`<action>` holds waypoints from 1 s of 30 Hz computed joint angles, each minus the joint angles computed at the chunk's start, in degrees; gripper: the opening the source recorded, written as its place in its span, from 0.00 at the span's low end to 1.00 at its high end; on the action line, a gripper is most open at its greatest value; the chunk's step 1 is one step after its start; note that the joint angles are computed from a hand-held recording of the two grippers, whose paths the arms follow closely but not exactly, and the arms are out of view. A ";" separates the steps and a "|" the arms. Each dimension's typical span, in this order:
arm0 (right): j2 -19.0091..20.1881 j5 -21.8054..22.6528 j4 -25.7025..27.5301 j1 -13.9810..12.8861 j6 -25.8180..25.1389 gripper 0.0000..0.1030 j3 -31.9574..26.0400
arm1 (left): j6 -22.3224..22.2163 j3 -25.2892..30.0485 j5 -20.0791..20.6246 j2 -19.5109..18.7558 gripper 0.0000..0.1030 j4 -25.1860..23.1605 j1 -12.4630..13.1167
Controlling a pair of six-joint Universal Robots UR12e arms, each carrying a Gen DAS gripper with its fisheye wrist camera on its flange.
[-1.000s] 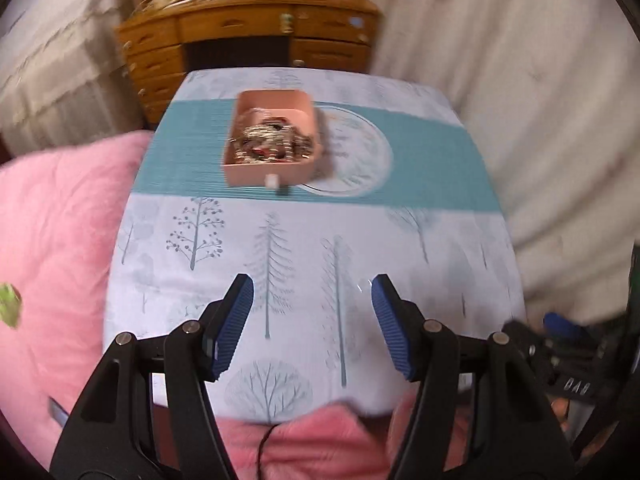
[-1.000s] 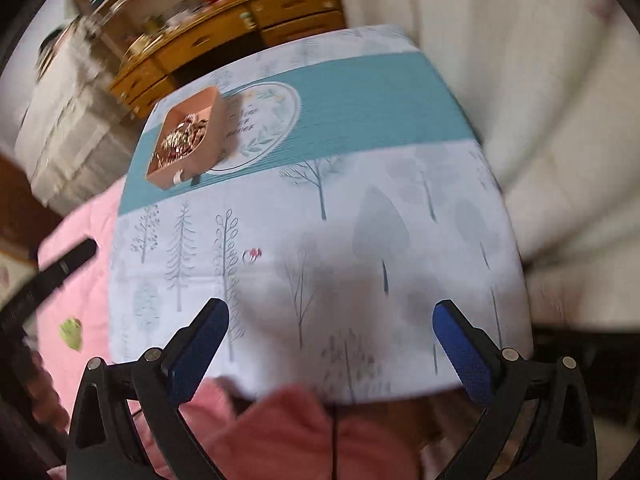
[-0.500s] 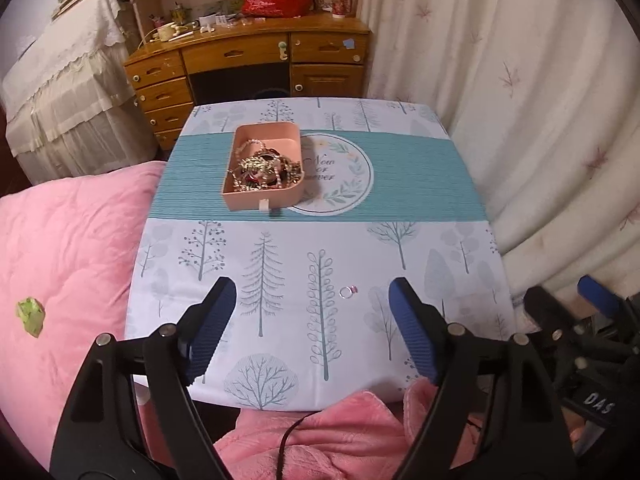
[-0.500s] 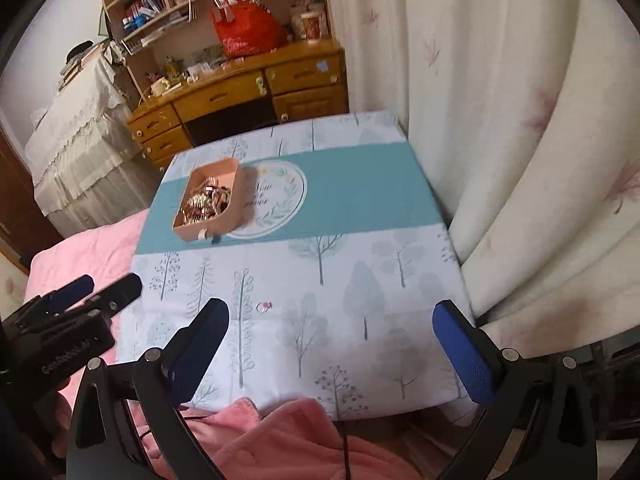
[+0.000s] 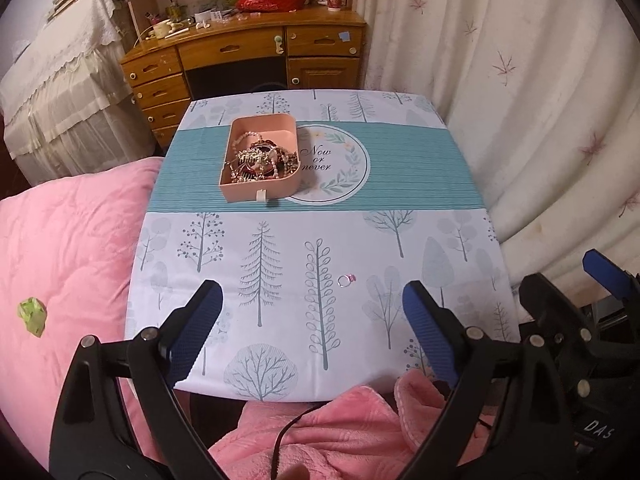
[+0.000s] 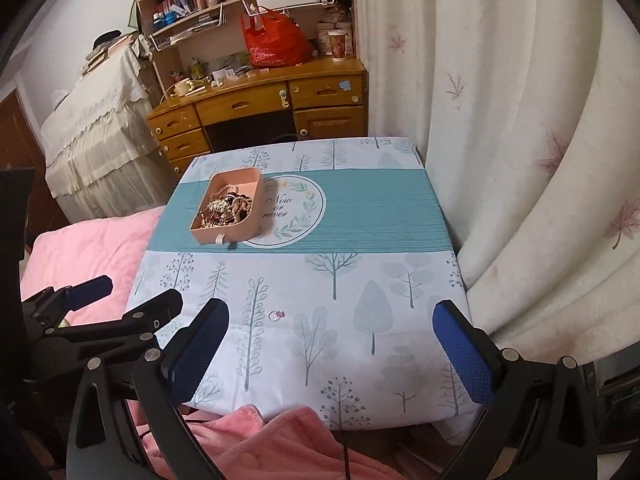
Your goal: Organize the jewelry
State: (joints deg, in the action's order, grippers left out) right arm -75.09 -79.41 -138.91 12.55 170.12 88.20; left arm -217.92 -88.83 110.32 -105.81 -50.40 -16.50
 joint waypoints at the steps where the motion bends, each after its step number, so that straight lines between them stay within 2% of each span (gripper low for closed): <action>1: 0.04 0.12 0.14 0.01 -0.12 1.00 -0.12 | -0.12 0.07 0.51 0.03 0.88 -0.41 -0.12; 9: 0.16 1.87 2.77 -0.19 -1.23 1.00 0.10 | -2.46 -0.73 1.06 0.59 0.88 -1.99 -0.50; 14: -0.13 1.73 0.82 -0.41 -1.77 1.00 1.14 | -2.63 -1.04 1.36 0.66 0.88 -1.16 -0.79; 30: -0.53 1.27 0.37 -1.01 -1.94 1.00 1.84 | -2.12 -0.55 2.37 0.30 0.88 -1.21 -1.32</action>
